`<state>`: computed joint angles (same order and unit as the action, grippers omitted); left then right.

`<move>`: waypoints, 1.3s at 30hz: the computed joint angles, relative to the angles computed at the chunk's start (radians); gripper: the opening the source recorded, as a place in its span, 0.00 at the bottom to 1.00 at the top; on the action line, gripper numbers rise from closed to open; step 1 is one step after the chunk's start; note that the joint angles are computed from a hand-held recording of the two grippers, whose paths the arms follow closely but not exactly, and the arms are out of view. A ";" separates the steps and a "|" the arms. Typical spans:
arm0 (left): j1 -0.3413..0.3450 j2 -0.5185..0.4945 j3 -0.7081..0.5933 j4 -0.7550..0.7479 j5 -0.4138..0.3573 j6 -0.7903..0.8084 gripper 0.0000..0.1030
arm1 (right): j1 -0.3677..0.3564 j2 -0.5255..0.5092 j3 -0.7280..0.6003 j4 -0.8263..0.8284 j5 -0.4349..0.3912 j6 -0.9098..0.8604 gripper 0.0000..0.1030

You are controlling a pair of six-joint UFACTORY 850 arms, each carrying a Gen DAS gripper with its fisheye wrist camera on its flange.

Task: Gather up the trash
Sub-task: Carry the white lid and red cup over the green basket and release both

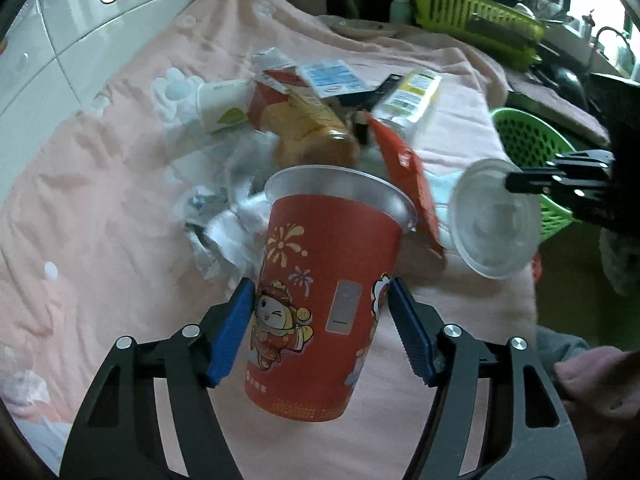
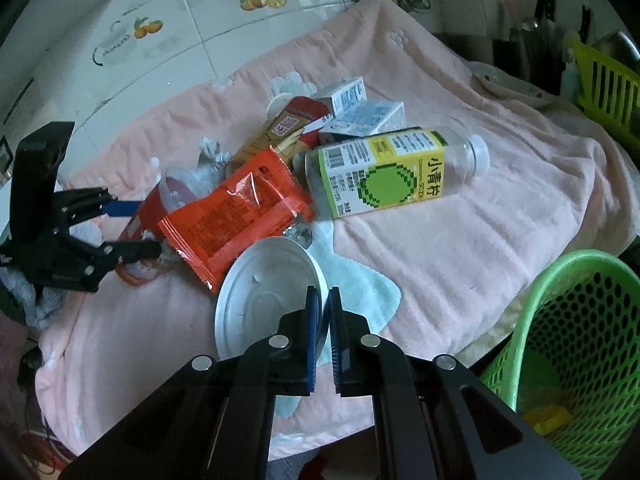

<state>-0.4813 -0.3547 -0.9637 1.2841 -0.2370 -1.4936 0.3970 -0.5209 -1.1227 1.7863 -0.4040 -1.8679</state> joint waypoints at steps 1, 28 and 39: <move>-0.004 -0.004 -0.003 -0.043 -0.006 0.032 0.66 | 0.001 0.002 0.002 0.000 0.000 0.000 0.06; -0.072 -0.064 -0.055 0.106 -0.132 -0.138 0.71 | -0.037 0.081 0.087 0.129 -0.008 -0.138 0.06; -0.130 0.078 0.030 0.264 -0.222 -0.407 0.71 | -0.125 0.118 0.129 0.272 0.032 -0.264 0.06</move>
<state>-0.6111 -0.2772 -0.9337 1.5484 -0.4586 -1.9002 0.2724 -0.4024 -0.9942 2.0584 -0.3719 -2.1319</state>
